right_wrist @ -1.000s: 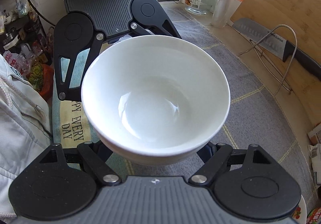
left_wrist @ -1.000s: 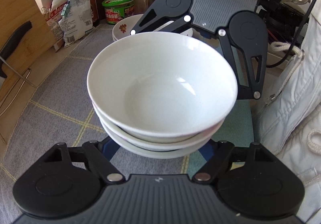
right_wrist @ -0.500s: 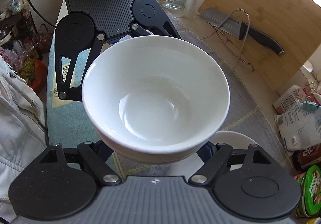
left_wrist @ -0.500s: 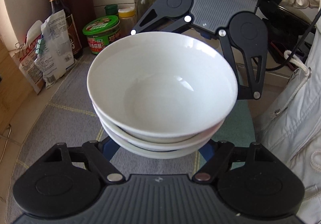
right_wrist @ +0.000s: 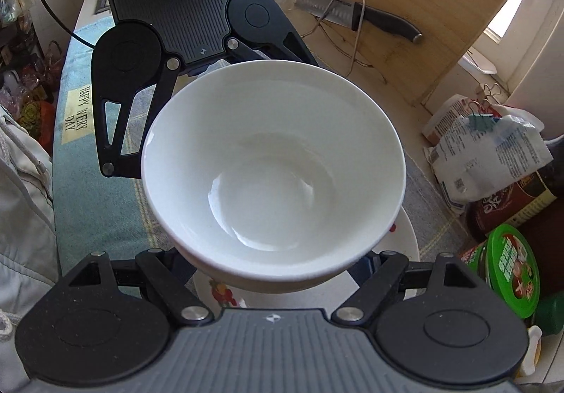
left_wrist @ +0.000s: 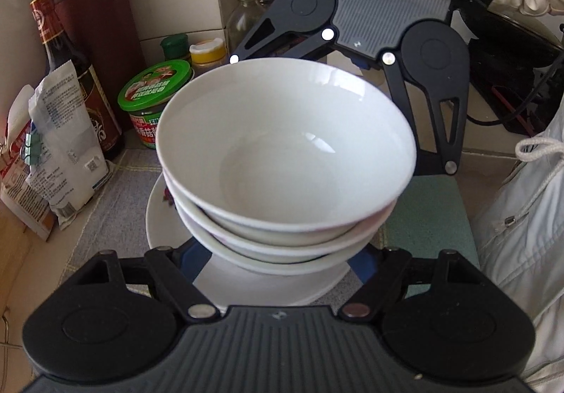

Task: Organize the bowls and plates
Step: 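Lift the bowl stack with both tools and carry it over the plate stack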

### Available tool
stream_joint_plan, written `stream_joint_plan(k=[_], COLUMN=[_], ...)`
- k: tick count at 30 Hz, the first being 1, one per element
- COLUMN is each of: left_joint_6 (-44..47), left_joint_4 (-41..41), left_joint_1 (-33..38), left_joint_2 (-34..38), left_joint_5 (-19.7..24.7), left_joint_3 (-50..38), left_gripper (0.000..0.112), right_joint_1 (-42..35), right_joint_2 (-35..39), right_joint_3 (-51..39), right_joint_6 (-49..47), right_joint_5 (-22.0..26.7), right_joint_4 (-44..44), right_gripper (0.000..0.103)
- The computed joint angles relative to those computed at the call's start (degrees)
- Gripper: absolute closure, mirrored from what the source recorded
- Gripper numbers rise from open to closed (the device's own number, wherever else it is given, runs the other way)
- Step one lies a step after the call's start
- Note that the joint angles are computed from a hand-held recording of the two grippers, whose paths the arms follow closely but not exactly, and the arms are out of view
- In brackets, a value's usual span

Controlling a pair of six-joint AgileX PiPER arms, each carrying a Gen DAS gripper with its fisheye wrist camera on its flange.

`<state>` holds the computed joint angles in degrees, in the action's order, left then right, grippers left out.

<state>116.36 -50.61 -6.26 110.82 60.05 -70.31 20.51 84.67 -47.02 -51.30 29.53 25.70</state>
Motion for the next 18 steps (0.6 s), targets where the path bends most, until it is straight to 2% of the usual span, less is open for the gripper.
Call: stream_joint_plan(k=[5, 18], left_joint_6=[-1.3, -2.81], left_joint_4=[0.09, 0.34], left_joint_1=[-2.25, -4.12], left_joint_2=[1.7, 4.92], left_joint_5=[-1.33, -2.76], left_joint_3=[-1.67, -4.35], left_gripper=[0.032, 0.032], right_joint_1=[-3.17, -5.39], right_joint_2=[0.45, 2.38], right_joint_3=[0.63, 0.57], right_joint_6=[-4.45, -7.31], right_joint_5=[0.52, 0.31], right_joint_4=[2.43, 3.05], right_gripper=[0.016, 0.016])
